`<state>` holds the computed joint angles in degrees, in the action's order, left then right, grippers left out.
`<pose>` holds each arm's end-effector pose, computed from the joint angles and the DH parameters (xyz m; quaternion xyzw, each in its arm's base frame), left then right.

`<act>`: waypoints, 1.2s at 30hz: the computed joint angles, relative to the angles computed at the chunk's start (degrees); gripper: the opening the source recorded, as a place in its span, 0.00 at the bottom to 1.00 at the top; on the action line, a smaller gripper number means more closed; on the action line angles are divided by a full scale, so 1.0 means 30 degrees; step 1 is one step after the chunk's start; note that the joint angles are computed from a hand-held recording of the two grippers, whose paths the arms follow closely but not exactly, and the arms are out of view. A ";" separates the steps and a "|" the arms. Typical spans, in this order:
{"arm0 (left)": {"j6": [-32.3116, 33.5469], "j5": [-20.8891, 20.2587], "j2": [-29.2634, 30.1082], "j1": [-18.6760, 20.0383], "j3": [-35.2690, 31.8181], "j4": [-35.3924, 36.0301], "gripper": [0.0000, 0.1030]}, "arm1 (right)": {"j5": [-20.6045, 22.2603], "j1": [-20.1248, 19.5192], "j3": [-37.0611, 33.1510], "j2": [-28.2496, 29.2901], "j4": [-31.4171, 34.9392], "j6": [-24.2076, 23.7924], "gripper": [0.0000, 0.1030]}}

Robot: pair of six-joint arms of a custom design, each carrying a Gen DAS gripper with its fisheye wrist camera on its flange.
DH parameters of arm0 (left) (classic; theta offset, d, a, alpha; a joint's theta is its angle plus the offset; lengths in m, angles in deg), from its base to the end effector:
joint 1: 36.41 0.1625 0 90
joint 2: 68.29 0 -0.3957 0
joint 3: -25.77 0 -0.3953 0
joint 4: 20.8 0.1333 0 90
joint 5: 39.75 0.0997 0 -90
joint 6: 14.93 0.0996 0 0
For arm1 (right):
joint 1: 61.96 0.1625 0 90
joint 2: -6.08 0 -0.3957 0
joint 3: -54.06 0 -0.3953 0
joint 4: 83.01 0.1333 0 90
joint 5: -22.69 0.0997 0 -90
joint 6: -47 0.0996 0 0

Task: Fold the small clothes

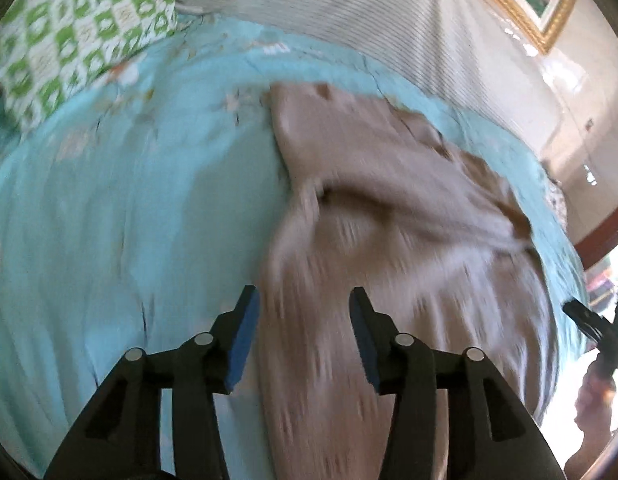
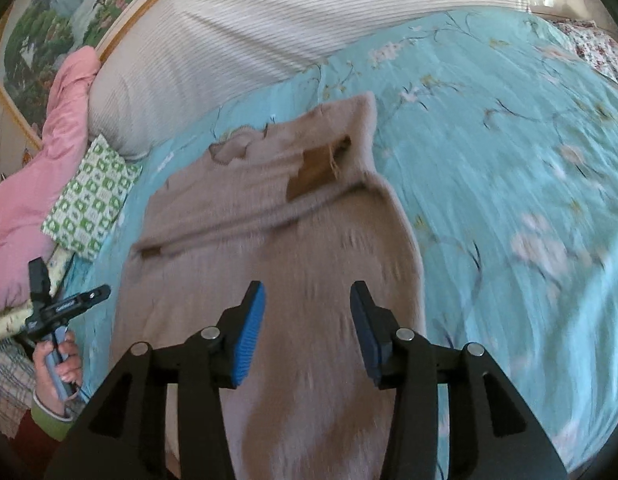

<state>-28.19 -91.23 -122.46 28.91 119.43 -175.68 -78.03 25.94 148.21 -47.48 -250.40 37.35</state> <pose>-0.0982 -0.6814 0.2043 0.0195 0.9236 -0.3008 0.2369 0.0900 -0.6774 0.2050 0.0328 -0.9446 0.3035 0.1203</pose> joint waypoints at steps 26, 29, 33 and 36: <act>-0.1571 -0.3779 -0.4123 -0.1647 0.9332 -0.1384 0.65 | 0.3304 -0.2989 0.9028 -0.5519 -0.0114 -0.2669 0.54; -0.1354 -0.3616 -0.3891 -0.1768 0.9280 -0.1527 0.57 | 0.3679 -0.3044 0.8842 -0.5113 0.0003 -0.2886 0.56; -0.0841 -0.4403 -0.4107 -0.1351 0.9411 -0.1861 0.45 | 0.4762 -0.3482 0.8997 -0.5071 0.0044 -0.3201 0.57; -0.0107 -0.5345 -0.4368 -0.0995 0.9280 -0.1249 0.45 | 0.5366 -0.3777 0.9095 -0.5182 0.0487 -0.3461 0.57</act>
